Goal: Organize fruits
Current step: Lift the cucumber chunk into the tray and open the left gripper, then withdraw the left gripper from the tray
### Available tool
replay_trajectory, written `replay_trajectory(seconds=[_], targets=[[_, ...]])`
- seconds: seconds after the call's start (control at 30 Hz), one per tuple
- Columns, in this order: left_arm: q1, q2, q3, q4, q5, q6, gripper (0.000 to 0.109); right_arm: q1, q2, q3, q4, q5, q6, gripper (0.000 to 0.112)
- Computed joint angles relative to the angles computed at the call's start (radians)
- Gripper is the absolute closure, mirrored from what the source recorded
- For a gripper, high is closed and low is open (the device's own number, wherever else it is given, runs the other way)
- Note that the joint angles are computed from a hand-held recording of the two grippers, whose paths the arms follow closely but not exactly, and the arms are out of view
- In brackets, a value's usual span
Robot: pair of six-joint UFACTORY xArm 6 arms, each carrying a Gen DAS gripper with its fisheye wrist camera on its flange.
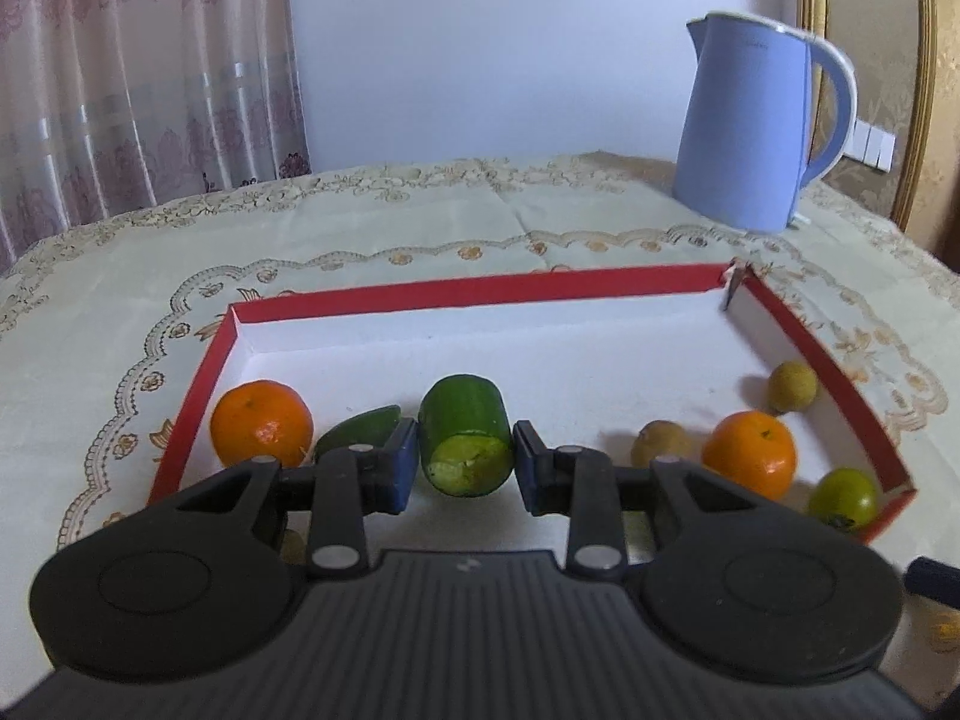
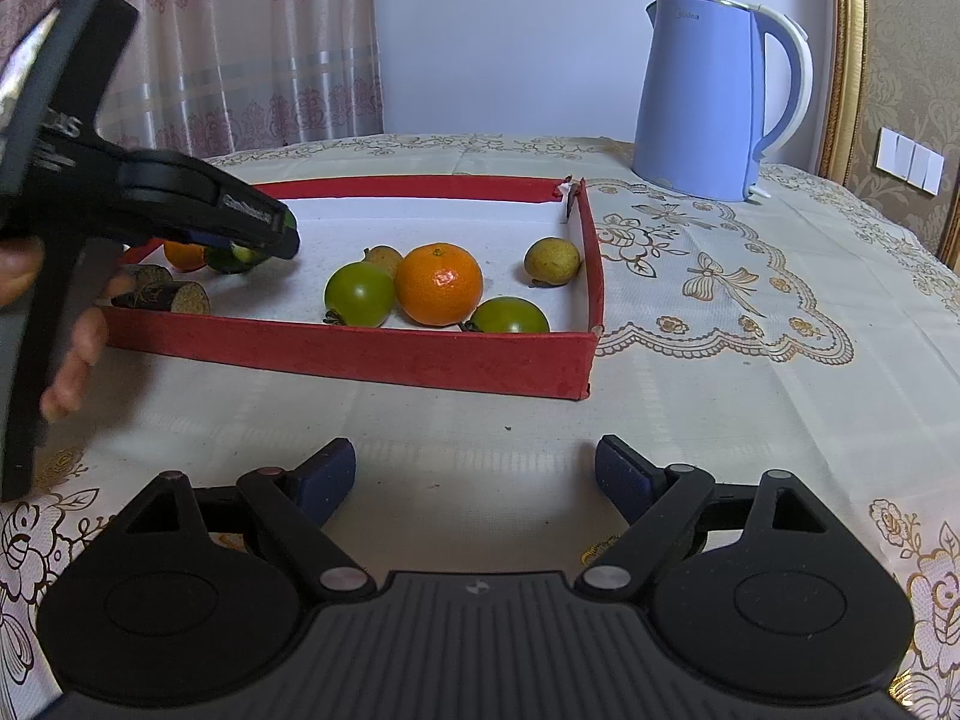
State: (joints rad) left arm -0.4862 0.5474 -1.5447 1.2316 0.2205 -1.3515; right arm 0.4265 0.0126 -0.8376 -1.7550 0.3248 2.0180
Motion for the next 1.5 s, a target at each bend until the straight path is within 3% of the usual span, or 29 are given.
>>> replay_trajectory(seconds=[0.1, 0.33, 0.4, 0.47, 0.63, 0.73, 0.93, 1.07, 1.2, 1.37, 1.5], targets=[[-0.005, 0.020, -0.018, -0.046, 0.010, 0.048, 0.078, 0.000, 0.001, -0.001, 0.000, 0.000, 0.000, 0.024], [-0.010, 0.039, -0.044, -0.021, 0.032, 0.028, 0.078, 0.000, 0.000, 0.000, 0.001, 0.000, -0.002, 0.024], [-0.015, 0.042, -0.047, -0.028, 0.035, 0.050, 0.075, 0.000, 0.001, -0.001, 0.002, 0.000, -0.002, 0.024], [-0.016, 0.043, -0.045, -0.029, 0.026, 0.059, 0.062, 0.000, 0.000, 0.000, 0.002, 0.000, -0.002, 0.024], [-0.009, 0.031, -0.021, -0.070, -0.008, 0.070, 0.052, 0.000, 0.000, 0.000, 0.003, 0.000, -0.003, 0.024], [-0.008, 0.012, 0.002, -0.036, -0.003, 0.030, 0.046, 0.000, 0.000, 0.000, 0.004, 0.000, -0.004, 0.023], [-0.009, -0.040, 0.061, 0.052, -0.005, -0.060, 0.044, 0.000, 0.000, 0.000, 0.007, 0.000, -0.007, 0.023], [-0.013, -0.091, 0.114, 0.129, 0.007, -0.144, 0.032, 0.001, 0.001, -0.001, 0.010, 0.000, -0.010, 0.023], [-0.022, -0.176, 0.204, 0.256, 0.037, -0.285, 0.027, 0.000, 0.000, -0.001, 0.013, -0.001, -0.012, 0.023], [-0.039, -0.316, 0.356, 0.409, 0.090, -0.497, 0.012, 0.004, -0.004, 0.003, 0.022, 0.009, -0.020, 0.019], [-0.068, -0.411, 0.464, 0.443, 0.159, -0.549, 0.006, 0.028, -0.021, 0.018, 0.026, 0.051, 0.003, 0.018]])
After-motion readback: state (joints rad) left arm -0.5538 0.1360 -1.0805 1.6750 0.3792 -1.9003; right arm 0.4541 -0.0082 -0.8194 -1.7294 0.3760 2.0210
